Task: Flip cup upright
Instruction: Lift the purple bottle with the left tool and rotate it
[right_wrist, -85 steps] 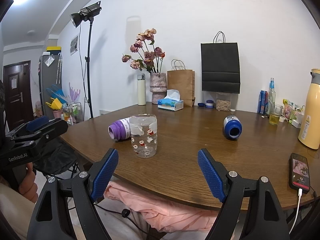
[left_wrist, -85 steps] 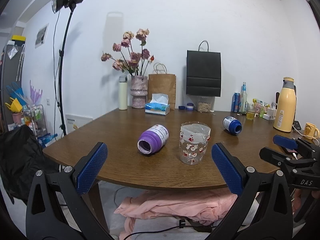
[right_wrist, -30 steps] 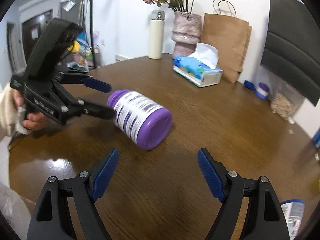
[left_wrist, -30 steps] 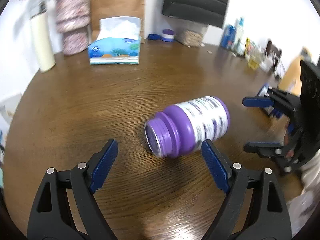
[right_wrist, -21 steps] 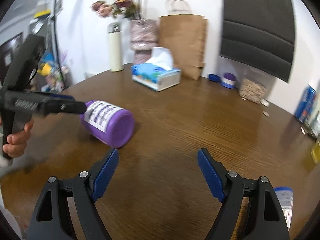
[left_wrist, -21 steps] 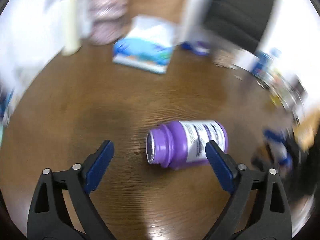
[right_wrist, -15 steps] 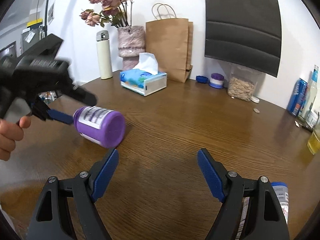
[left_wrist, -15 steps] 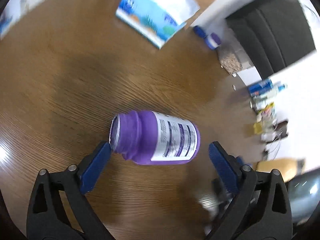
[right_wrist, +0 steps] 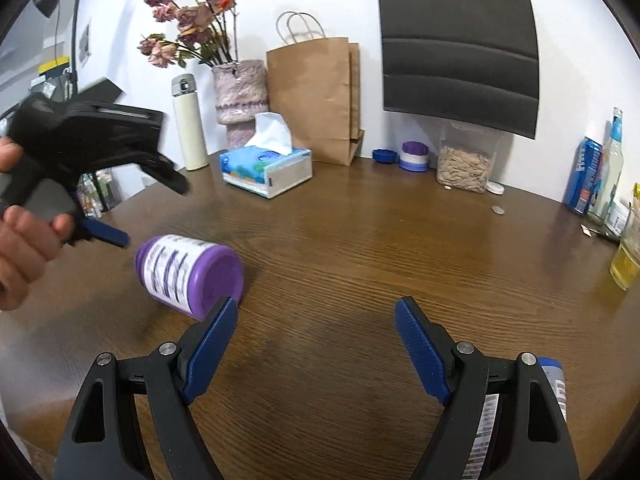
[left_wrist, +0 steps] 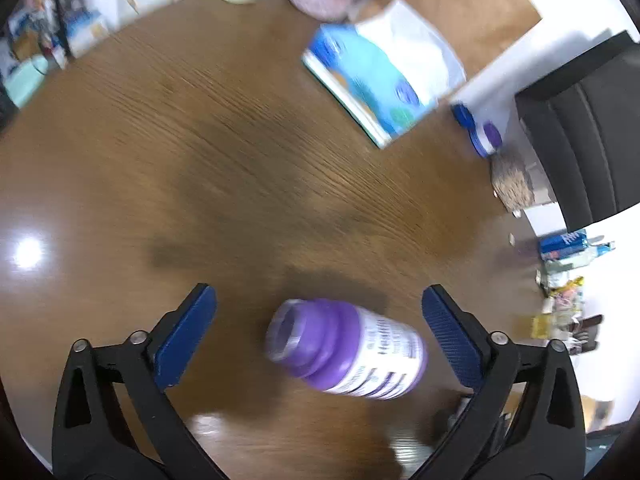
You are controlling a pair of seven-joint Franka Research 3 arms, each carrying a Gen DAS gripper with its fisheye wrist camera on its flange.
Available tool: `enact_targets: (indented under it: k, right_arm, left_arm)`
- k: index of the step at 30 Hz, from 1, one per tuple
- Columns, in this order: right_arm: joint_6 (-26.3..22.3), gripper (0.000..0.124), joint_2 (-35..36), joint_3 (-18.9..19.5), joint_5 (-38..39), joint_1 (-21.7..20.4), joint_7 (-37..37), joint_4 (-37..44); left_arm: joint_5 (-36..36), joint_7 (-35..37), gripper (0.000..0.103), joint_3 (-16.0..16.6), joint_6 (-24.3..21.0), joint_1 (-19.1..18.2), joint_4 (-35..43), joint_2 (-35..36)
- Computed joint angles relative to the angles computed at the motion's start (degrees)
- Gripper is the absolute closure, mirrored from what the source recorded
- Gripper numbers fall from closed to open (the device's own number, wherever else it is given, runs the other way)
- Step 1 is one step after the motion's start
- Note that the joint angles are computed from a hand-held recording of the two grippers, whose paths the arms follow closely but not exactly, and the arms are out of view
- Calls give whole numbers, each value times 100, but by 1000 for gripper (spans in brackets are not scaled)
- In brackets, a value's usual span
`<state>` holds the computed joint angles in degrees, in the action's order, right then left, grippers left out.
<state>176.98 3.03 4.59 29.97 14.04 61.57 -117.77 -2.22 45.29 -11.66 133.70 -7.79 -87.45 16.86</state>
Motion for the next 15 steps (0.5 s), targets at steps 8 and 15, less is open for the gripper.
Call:
enact_targets:
  k: [8,15]
  right_arm:
    - [148,39,6,-60,-443,55,368,-77]
    - [240,39,1,-54,-660,-21,614,-131]
  left_arm:
    - [-2093,399,0,-305,-91,317,-659,-234]
    - [-1685,187,3,-265,-260,80,297,533]
